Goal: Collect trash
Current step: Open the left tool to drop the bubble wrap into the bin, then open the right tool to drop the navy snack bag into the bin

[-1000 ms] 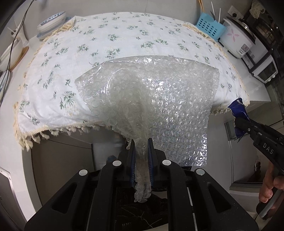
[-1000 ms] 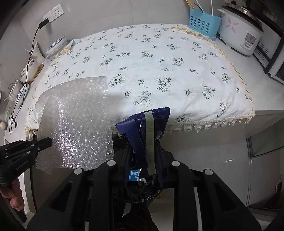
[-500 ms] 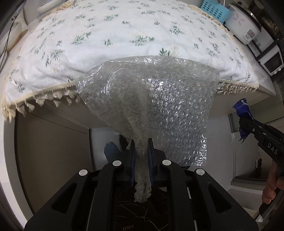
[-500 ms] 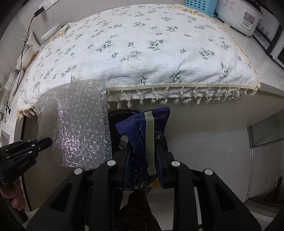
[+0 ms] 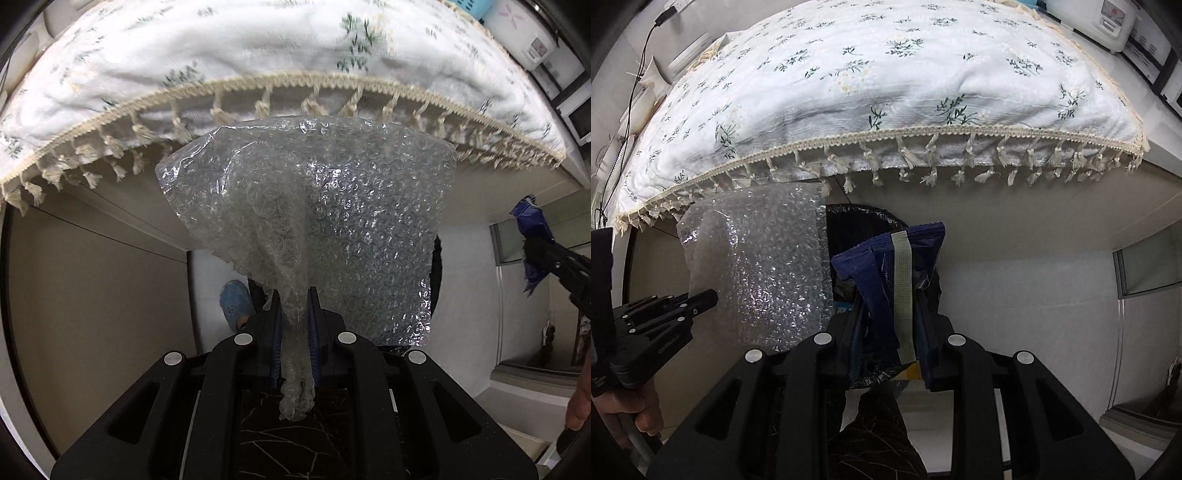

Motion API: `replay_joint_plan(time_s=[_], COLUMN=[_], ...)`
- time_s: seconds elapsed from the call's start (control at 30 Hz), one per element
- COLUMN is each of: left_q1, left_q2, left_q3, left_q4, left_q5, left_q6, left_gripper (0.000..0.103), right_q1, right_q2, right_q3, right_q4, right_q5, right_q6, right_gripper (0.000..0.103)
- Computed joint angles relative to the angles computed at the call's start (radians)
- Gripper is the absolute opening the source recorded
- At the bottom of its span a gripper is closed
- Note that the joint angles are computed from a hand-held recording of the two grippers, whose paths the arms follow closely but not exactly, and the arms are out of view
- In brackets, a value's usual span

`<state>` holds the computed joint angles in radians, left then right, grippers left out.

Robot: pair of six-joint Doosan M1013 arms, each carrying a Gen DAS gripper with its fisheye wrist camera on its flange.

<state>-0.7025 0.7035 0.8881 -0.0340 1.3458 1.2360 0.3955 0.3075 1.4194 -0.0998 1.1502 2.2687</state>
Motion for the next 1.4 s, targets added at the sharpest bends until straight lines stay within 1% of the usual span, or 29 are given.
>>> replay_joint_plan(time_s=[0.17, 0.3, 0.43, 0.53, 0.57, 0.67, 0.77, 0.83, 0.87, 0.93, 1.03, 1.27, 1.4], left_q1=[-0.010, -0.014, -0.013, -0.013, -0.010, -0.005, 0.004, 0.010, 0.013, 0.014, 0.019, 0.026, 0.029], left_q2=[0.021, 0.027, 0.029, 0.035, 0.033, 0.030, 0.026, 0.016, 0.010, -0.003, -0.025, -0.032, -0.034], left_q3=[-0.014, -0.020, -0.026, -0.042, -0.041, -0.045, -0.043, -0.032, -0.025, -0.005, 0.030, 0.037, 0.038], left_q4=[0.011, 0.013, 0.007, 0.006, 0.002, 0.008, 0.004, 0.000, -0.001, 0.005, 0.009, 0.013, 0.018], left_q5=[0.013, 0.010, -0.003, -0.007, -0.015, -0.023, -0.028, -0.042, -0.049, -0.064, -0.098, -0.099, -0.099], left_q6=[0.024, 0.034, 0.035, 0.026, 0.025, 0.023, 0.023, 0.020, 0.019, 0.018, 0.023, 0.015, 0.010], left_gripper=[0.015, 0.026, 0.031, 0.039, 0.040, 0.052, 0.060, 0.070, 0.074, 0.087, 0.096, 0.097, 0.097], right_q1=[0.001, 0.004, 0.009, 0.013, 0.014, 0.016, 0.018, 0.021, 0.022, 0.025, 0.027, 0.031, 0.035], right_q2=[0.009, 0.013, 0.024, 0.032, 0.035, 0.041, 0.049, 0.057, 0.061, 0.069, 0.080, 0.098, 0.105], right_q3=[-0.003, -0.002, -0.007, -0.013, -0.015, -0.020, -0.026, -0.033, -0.037, -0.045, -0.055, -0.071, -0.077], right_q4=[0.013, 0.023, 0.033, 0.039, 0.042, 0.047, 0.056, 0.062, 0.066, 0.069, 0.078, 0.085, 0.083], right_q5=[0.007, 0.011, 0.015, 0.015, 0.015, 0.016, 0.016, 0.017, 0.019, 0.021, 0.024, 0.025, 0.023], right_q6=[-0.006, -0.007, -0.009, -0.011, -0.013, -0.023, -0.032, -0.037, -0.041, -0.051, -0.061, -0.070, -0.067], right_gripper=[0.023, 0.023, 0.023, 0.023, 0.023, 0.023, 0.023, 0.023, 0.023, 0.023, 0.023, 0.025, 0.029])
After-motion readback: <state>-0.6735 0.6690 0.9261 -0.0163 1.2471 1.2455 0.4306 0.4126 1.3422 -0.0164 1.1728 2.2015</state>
